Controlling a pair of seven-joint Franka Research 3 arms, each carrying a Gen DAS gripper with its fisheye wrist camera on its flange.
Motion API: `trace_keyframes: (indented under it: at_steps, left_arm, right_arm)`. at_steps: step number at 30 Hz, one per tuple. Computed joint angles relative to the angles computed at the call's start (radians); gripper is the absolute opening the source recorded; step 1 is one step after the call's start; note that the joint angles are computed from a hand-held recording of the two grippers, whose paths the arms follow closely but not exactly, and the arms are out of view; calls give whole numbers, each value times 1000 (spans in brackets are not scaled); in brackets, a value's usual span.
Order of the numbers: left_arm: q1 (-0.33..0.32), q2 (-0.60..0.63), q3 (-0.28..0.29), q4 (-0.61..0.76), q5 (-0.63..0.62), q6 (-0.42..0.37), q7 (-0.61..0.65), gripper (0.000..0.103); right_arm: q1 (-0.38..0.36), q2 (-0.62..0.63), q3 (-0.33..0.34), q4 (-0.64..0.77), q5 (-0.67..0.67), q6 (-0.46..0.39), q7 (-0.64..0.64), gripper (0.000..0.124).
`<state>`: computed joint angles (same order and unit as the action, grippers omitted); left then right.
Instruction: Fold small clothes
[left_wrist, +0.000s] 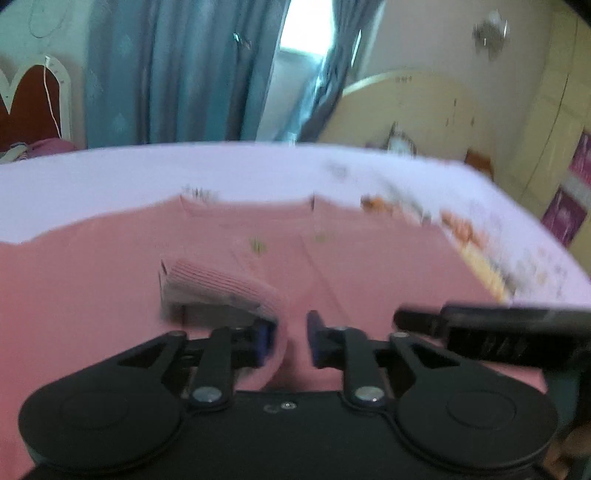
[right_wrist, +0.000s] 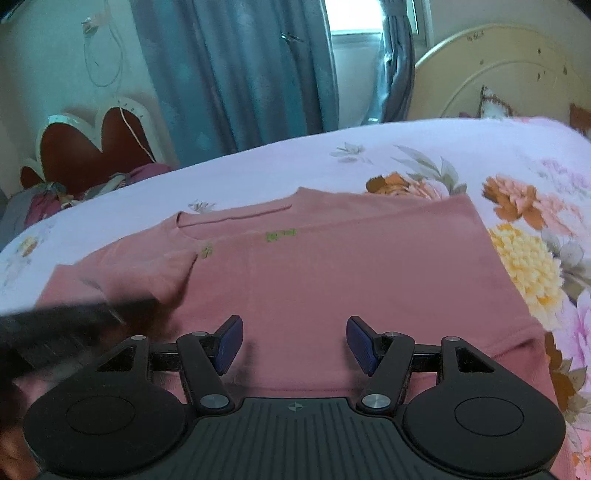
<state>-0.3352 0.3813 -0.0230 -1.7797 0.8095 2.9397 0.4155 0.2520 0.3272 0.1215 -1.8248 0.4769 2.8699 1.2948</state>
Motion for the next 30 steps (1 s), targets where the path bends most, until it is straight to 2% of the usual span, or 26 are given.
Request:
trace_keyframes:
  at_steps: [2, 3, 4, 6, 8, 14, 16, 21, 23, 25, 26, 27, 28, 30]
  left_arm:
    - [-25, -30, 23, -37, 47, -14, -40, 41]
    - [-38, -54, 39, -62, 88, -23, -80, 60]
    - [-54, -74, 57, -80, 148, -36, -142, 71]
    - [-68, -121, 74, -118, 255, -70, -243, 71]
    - [-46, -161, 53, -148, 255, -119, -240, 71]
    - [6, -295, 6, -292, 328, -297, -348, 72]
    - [32, -331, -14, -336, 322, -348, -359, 72]
    - [93, -362, -69, -397, 309, -462, -382, 72]
    - [121, -365, -89, -411, 308, -472, -392, 72]
    - [149, -369, -109, -422, 306, -468, -394, 74]
    - [161, -362, -116, -418, 310, -461, -395, 73]
    - [169, -364, -121, -421, 314, -458, -395, 74]
    - [176, -363, -126, -422, 326, -456, -405, 73]
    - [185, -363, -132, -429, 360, -445, -435, 68]
  right_arm:
    - [-30, -7, 30, -1, 49, -10, -53, 62]
    - [-39, -10, 41, -2, 72, -18, -77, 62]
    - [-45, -11, 50, 2, 94, -29, -99, 62]
    - [-53, -12, 66, 8, 140, -50, -149, 62]
    - [-45, -7, 74, 22, 169, -73, -182, 62]
    - [7, 6, 82, 39, 184, -98, -270, 62]
    - [38, 16, 76, 40, 155, -86, -277, 62]
    - [130, 70, 28, 78, -12, -26, -211, 62]
    - [157, 92, 6, 90, -74, -3, -178, 61]
    - [151, 110, 15, 109, -85, -1, -156, 61]
    - [146, 116, 20, 118, -86, -5, -146, 56]
    - [143, 121, 22, 127, -90, -12, -139, 26]
    - [148, 126, 13, 134, -102, -15, -120, 17]
    - [129, 124, 26, 137, -89, -8, -112, 17]
